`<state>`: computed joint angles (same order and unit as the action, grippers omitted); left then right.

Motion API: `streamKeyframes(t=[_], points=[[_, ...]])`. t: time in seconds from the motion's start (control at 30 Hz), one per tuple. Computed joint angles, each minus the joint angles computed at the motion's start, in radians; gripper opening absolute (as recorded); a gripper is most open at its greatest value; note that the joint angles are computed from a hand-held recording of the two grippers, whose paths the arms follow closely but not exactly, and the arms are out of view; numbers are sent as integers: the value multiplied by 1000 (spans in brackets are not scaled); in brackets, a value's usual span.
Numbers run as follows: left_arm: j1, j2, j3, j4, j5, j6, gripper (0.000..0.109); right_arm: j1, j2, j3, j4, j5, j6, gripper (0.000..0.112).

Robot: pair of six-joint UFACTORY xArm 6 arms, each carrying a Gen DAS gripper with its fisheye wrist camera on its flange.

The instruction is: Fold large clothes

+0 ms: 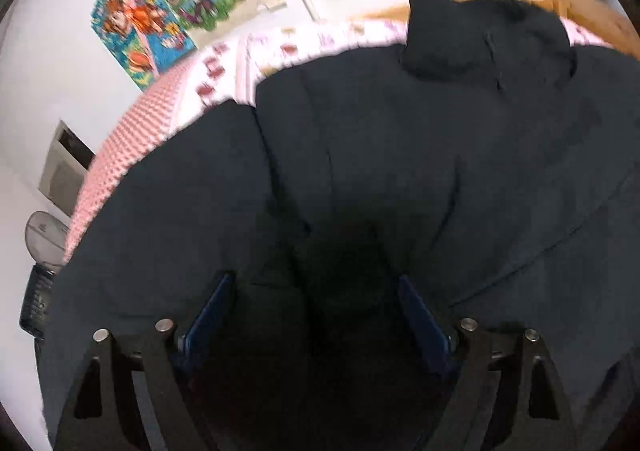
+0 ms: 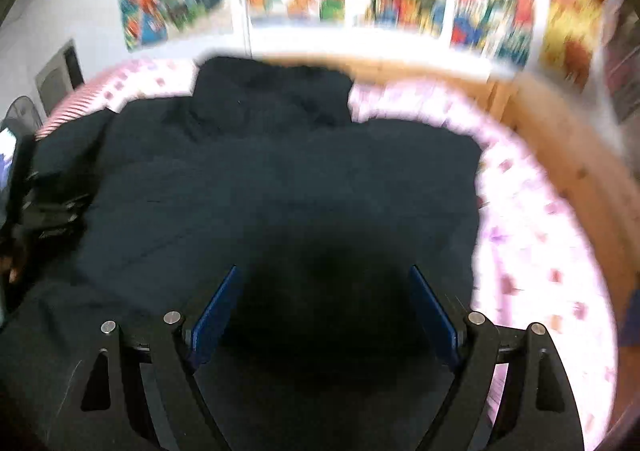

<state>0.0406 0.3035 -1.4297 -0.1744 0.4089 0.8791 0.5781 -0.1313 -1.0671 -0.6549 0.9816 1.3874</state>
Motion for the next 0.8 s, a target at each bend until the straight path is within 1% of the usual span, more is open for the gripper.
streamKeyframes(t=[0.03,0.07,0.1,0.13,0.17,0.2,0.23,0.27,0.3,0.33,0.37,0.4,0.47,0.6,0.63,0.67,0.7,0.73,0.8], points=[[4,11,-20,-1,33,-6,89,-30,27,3,61,-32,-29,81],[9,24,-48,-10,72,-10,90,-45,44,14,83,-63,-35,81],[13,34,-72,-22,105,-12,91,-47,54,16,90,-70,-31,81],[20,42,-101,-51,147,-4,91,-43,67,11,95,-63,-26,81],[28,43,-116,-81,174,8,91,-28,78,-8,87,-31,-15,81],[43,38,-136,-136,218,27,91,-15,82,-23,78,-5,-2,81],[66,28,-157,-208,277,46,91,8,85,-50,70,40,30,81],[91,18,-178,-273,336,56,91,25,76,-59,58,43,66,81],[138,6,-217,-366,433,63,91,38,59,-54,36,12,103,81],[173,-1,-242,-421,492,62,91,55,51,-63,3,-19,137,81],[211,-11,-259,-471,536,60,92,72,62,-91,-18,-20,152,83],[247,-24,-269,-503,558,59,93,92,91,-144,-34,-3,150,86],[309,-43,-284,-531,576,76,95,120,172,-265,-50,20,113,90],[427,-51,-317,-544,560,126,95,153,366,-530,-32,29,1,90],[462,-42,-337,-545,561,127,95,164,428,-612,-22,40,-28,90],[481,-20,-369,-542,564,117,96,171,476,-671,-14,31,-46,90],[514,-5,-395,-537,576,111,96,161,492,-688,0,20,-60,90],[548,17,-428,-532,596,102,96,165,528,-733,12,21,-67,90],[599,72,-501,-542,649,89,97,170,606,-843,37,56,-105,90]])
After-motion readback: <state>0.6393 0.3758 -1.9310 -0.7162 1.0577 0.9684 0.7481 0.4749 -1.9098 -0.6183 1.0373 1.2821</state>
